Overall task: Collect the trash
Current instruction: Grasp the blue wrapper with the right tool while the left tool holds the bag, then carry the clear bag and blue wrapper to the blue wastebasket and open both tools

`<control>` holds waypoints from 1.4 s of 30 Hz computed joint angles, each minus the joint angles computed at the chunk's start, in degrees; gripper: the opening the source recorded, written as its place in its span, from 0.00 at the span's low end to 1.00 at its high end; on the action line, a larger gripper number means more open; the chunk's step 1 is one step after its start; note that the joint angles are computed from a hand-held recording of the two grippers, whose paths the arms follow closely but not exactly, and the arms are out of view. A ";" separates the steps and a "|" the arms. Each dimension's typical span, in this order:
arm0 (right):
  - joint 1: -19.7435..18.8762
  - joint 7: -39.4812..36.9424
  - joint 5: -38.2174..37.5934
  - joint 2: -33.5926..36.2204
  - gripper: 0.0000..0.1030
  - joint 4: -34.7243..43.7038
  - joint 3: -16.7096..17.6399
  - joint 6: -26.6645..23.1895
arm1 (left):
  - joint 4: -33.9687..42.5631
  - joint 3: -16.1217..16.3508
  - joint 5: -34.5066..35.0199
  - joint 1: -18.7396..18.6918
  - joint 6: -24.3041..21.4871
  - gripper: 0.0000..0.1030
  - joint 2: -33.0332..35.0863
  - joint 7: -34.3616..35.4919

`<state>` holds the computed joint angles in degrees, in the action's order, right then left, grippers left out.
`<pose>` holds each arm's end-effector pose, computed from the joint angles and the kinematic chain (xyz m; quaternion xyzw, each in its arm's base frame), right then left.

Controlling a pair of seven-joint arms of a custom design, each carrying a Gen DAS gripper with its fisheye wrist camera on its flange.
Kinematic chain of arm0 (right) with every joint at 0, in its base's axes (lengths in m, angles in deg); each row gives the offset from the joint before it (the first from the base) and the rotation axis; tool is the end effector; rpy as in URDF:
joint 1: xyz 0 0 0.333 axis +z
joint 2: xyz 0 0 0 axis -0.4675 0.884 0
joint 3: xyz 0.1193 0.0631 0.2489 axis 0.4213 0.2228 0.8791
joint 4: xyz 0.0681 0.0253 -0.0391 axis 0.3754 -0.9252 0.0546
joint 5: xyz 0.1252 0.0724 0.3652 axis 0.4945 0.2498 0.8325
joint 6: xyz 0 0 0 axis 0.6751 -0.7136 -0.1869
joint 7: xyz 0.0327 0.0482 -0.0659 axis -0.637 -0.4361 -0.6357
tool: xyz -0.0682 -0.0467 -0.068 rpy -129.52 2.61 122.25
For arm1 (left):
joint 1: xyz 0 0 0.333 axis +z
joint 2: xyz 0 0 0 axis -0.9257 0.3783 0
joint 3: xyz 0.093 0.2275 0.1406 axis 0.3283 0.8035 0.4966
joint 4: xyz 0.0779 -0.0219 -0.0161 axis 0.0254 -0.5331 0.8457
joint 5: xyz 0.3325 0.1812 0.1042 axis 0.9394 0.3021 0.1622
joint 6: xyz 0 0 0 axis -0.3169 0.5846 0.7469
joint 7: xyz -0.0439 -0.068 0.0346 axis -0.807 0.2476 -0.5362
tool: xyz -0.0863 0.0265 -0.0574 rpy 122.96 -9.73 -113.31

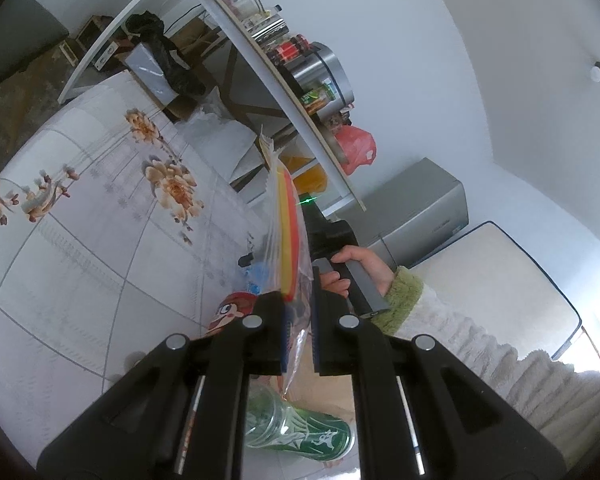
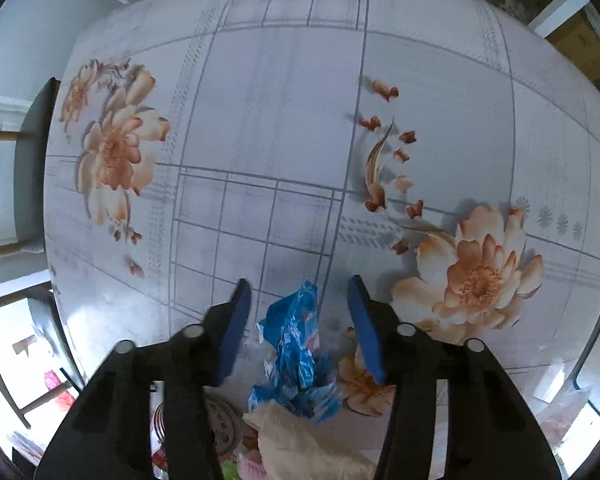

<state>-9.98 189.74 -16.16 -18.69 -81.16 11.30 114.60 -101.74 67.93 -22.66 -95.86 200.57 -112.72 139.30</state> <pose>0.5582 0.2453 0.5349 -0.6689 0.7382 0.0789 0.0370 0.2997 -0.1755 0.5606 0.5720 -0.5152 0.6291 0.1074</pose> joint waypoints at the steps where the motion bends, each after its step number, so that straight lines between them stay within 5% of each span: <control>1: 0.08 -0.39 -0.12 0.09 0.37 0.18 0.09 -0.24 | -0.05 0.20 -0.28 -0.05 -0.13 0.06 0.04 0.19; 6: 0.60 -0.32 -1.30 -2.01 0.12 -2.03 0.29 1.09 | -0.10 -0.13 -1.24 0.15 -0.25 0.06 -0.06 0.90; 9: 1.40 -0.28 -3.13 -3.04 0.06 -2.34 0.64 2.72 | -0.10 -0.53 -1.48 0.34 -0.22 0.06 -0.30 0.87; 23: 1.92 3.05 -17.03 -20.65 0.04 -13.06 2.78 22.41 | -0.70 -1.56 0.53 -0.92 2.20 0.06 -2.56 -1.44; 29: 0.62 4.16 -17.40 -30.83 0.04 -19.67 3.16 30.35 | -0.62 -1.54 2.32 -2.71 3.59 0.06 -3.55 -1.86; 42: -3.79 8.33 -13.08 -56.90 0.04 -36.65 4.50 31.91 | 1.53 -2.02 -0.21 -4.50 2.91 0.06 -3.32 3.05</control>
